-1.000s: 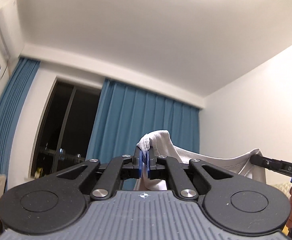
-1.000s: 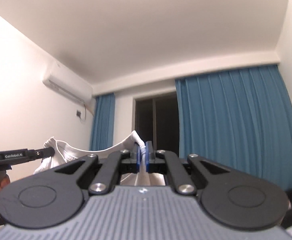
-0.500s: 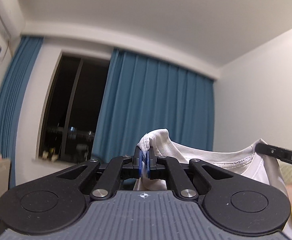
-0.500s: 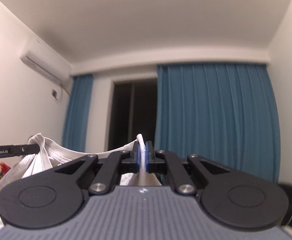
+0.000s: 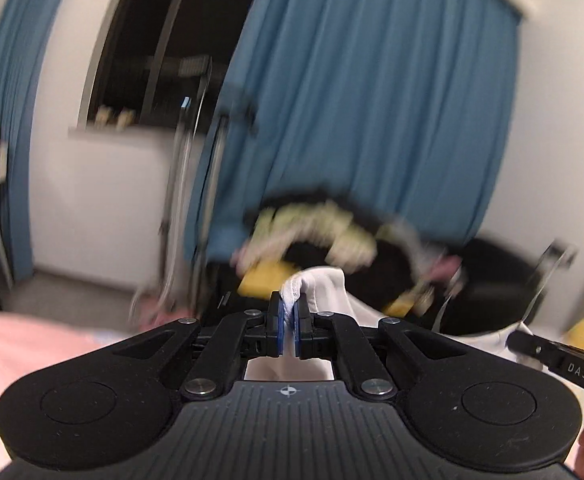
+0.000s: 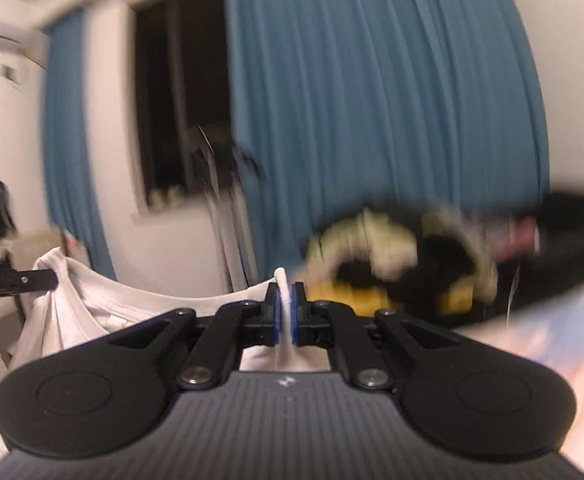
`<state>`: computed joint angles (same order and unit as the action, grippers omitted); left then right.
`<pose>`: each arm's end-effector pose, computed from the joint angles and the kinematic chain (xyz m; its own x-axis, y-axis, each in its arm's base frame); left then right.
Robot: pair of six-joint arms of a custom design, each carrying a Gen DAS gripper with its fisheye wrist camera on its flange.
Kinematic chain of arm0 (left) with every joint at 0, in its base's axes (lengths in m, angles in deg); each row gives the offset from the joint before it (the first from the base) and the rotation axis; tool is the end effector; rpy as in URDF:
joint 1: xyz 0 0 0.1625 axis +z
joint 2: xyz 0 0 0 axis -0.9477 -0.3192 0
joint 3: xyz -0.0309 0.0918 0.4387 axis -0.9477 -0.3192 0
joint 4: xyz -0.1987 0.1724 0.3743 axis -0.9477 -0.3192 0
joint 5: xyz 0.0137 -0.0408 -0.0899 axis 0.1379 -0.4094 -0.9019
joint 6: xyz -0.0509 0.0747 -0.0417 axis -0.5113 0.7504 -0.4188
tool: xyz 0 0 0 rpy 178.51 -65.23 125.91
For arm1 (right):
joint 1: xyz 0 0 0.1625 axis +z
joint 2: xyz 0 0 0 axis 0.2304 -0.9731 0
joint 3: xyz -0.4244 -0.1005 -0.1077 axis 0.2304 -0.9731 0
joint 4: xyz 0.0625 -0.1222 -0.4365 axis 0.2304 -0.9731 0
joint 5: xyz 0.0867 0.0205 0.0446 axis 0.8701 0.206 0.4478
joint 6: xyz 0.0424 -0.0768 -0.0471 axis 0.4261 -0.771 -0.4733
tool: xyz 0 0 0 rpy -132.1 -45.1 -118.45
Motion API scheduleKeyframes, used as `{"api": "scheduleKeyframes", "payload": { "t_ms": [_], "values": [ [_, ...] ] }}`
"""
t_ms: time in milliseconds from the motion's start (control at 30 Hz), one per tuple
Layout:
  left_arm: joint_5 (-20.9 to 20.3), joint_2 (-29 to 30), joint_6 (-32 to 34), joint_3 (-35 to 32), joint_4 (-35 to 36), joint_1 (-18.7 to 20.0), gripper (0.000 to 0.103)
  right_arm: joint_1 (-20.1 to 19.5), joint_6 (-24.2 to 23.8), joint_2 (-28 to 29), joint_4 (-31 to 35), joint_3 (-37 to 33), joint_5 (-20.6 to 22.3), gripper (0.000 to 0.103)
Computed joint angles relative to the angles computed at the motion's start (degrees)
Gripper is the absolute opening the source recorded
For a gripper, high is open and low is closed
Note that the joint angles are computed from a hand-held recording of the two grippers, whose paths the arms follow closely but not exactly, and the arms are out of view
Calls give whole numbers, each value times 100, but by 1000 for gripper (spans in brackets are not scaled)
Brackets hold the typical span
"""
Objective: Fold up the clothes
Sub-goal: 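Raise the shirt high with both grippers and shake it out, then lay the shirt flat on the bed and open both grippers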
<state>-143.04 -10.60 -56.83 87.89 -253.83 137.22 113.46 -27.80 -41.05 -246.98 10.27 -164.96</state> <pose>-0.0717 -0.5796 0.5152 -0.7957 0.2546 -0.5496 0.6053 0.3691 -0.7053 0.4691 -0.5183 0.0467 -0.8302 -0.0230 0.5570 -0.5417 0.2695 -0.7962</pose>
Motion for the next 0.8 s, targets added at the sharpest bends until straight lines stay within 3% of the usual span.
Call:
{"api": "scheduleKeyframes", "payload": {
  "t_ms": [167, 233, 367, 500, 567, 600, 667, 800],
  "values": [
    [37, 1042, 213, -347, -107, 780, 6, -1016, 911, 489, 965, -66, 217, 6],
    [53, 1185, 398, -380, -65, 907, 6, -1235, 1103, 795, 1236, -242, 330, 6],
    [58, 1403, 539, -528, 130, 1212, 7, -1406, 1107, 1043, 1126, -495, 633, 7],
    [-15, 1391, 286, -705, 582, 1298, 14, -1281, 1158, 792, 1577, -434, 505, 13],
    [76, 1194, 235, -647, 825, 1237, 28, -1195, 1119, 608, 1682, -278, 486, 33],
    [122, 1044, 244, -585, 938, 1187, 34, -1104, 1134, 495, 1641, -101, 444, 39],
    [110, 801, 300, -422, 884, 1043, 53, -917, 1170, 273, 1580, 235, 355, 39],
    [151, -16, 261, 131, 966, 758, 53, -430, 1148, -115, 1436, 846, 41, 39]
  ]
}}
